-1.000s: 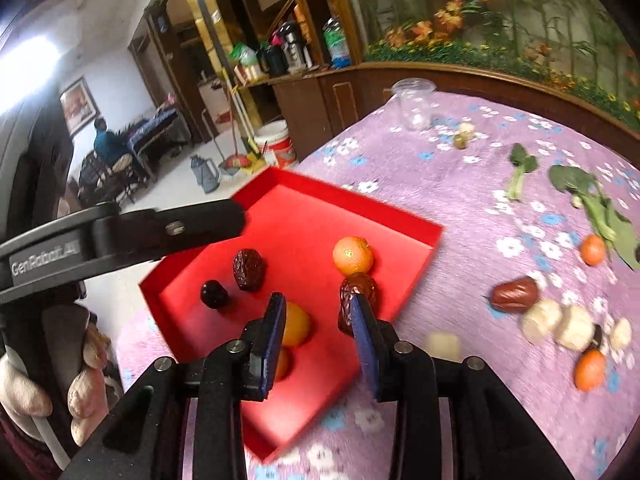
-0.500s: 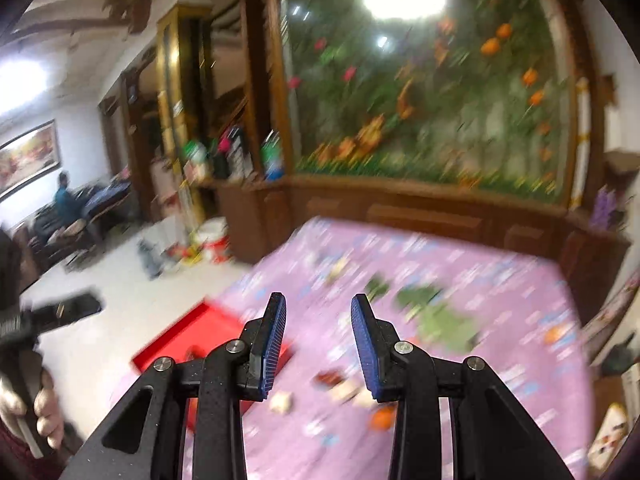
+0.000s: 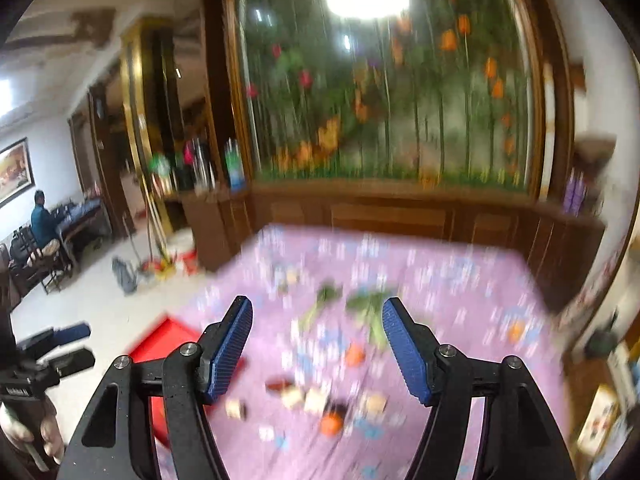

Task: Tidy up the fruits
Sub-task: 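Grasp a white yam cube with left tool while right tool grasps a mandarin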

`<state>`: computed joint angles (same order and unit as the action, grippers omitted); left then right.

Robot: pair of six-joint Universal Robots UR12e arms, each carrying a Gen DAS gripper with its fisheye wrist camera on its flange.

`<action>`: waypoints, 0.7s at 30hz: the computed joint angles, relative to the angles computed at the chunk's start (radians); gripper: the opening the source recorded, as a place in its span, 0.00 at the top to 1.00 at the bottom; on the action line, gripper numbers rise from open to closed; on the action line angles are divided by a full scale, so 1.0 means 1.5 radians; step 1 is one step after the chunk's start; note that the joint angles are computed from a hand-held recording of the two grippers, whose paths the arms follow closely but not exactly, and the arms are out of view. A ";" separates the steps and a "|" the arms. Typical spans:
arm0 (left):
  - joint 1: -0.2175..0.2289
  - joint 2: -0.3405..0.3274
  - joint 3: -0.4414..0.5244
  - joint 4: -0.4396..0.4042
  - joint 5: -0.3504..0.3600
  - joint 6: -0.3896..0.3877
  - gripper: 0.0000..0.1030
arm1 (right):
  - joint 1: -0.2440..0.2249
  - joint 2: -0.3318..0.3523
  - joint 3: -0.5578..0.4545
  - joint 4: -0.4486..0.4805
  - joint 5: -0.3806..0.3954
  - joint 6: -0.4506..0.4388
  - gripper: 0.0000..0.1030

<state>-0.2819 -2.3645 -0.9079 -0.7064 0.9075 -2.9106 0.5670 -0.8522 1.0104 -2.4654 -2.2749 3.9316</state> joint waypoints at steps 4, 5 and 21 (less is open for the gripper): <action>-0.022 -0.046 0.038 -0.104 0.045 0.038 0.18 | -0.027 0.006 0.073 -0.035 0.113 0.071 0.33; -0.028 -0.057 0.047 -0.133 0.056 0.054 0.29 | -0.030 0.007 0.082 -0.042 0.125 0.078 0.33; -0.066 -0.130 0.126 -0.181 0.195 0.083 0.60 | -0.051 0.034 0.113 -0.071 0.204 0.074 0.33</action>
